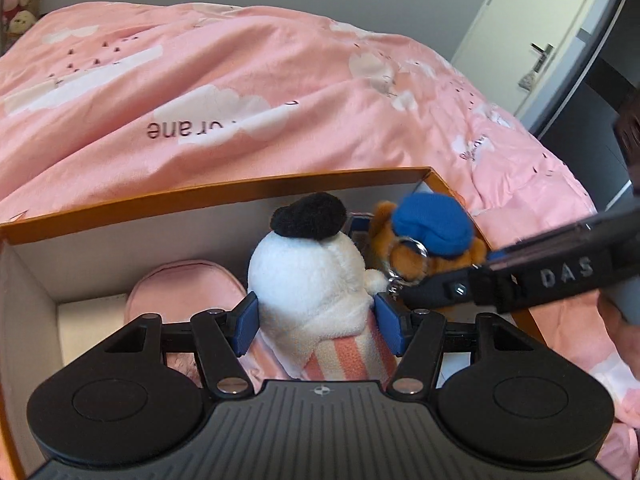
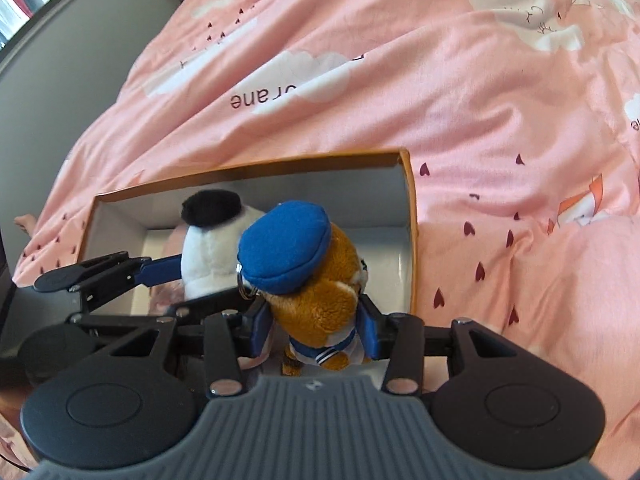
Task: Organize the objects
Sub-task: 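Carry the white plush and bear keychain over the shoebox with both tools, then lower the plush and keychain into the shoebox and open both tools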
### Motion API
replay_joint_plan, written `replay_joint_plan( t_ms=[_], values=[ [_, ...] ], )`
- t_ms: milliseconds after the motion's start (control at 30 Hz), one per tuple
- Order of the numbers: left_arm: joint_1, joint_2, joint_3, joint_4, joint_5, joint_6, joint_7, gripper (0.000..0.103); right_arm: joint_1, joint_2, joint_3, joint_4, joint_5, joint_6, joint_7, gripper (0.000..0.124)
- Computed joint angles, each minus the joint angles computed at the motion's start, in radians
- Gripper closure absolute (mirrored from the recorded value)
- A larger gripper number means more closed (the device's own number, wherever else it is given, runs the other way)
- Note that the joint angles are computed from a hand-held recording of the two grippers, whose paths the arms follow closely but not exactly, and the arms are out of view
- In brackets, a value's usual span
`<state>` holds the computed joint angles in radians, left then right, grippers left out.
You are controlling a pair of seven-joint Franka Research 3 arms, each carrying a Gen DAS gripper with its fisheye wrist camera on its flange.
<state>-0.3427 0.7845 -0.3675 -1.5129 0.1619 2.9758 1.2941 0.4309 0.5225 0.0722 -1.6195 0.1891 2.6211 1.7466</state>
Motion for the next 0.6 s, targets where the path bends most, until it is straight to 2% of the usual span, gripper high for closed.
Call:
replay_joint_plan(
  t_ms=[133,233,333,433,500,533,600],
  values=[
    [-0.052,0.006,0.055,0.029,0.059,-0.025,0.024,0.032,0.044,0.039,-0.043,0.062,-0.079,-0.014,0.042,0.072],
    [-0.058,0.005,0.060,0.030,0.069,-0.030,0.028,0.030,0.048,0.046,-0.045,0.070,-0.104,0.002,0.046,0.067],
    [-0.049,0.005,0.051,0.027,0.065,-0.028,0.036,0.029,0.053,0.026,-0.052,0.043,-0.122,0.037,0.049,0.067],
    [-0.076,-0.020,0.092,0.002,0.083,-0.013,0.005,0.026,0.068,0.004,-0.067,0.017,-0.162,0.061,0.055,0.068],
    [-0.083,-0.042,0.105,-0.010,0.089,-0.029,-0.018,0.023,0.066,-0.012,-0.062,-0.004,-0.175,0.075,0.036,0.072],
    [-0.075,-0.054,0.098,-0.024,0.086,-0.033,-0.023,0.023,0.061,-0.019,-0.054,-0.014,-0.175,0.080,0.020,0.076],
    [-0.025,-0.065,0.039,-0.037,0.059,-0.061,0.008,0.028,0.056,-0.032,-0.039,-0.032,-0.172,0.085,-0.012,0.086]
  ],
)
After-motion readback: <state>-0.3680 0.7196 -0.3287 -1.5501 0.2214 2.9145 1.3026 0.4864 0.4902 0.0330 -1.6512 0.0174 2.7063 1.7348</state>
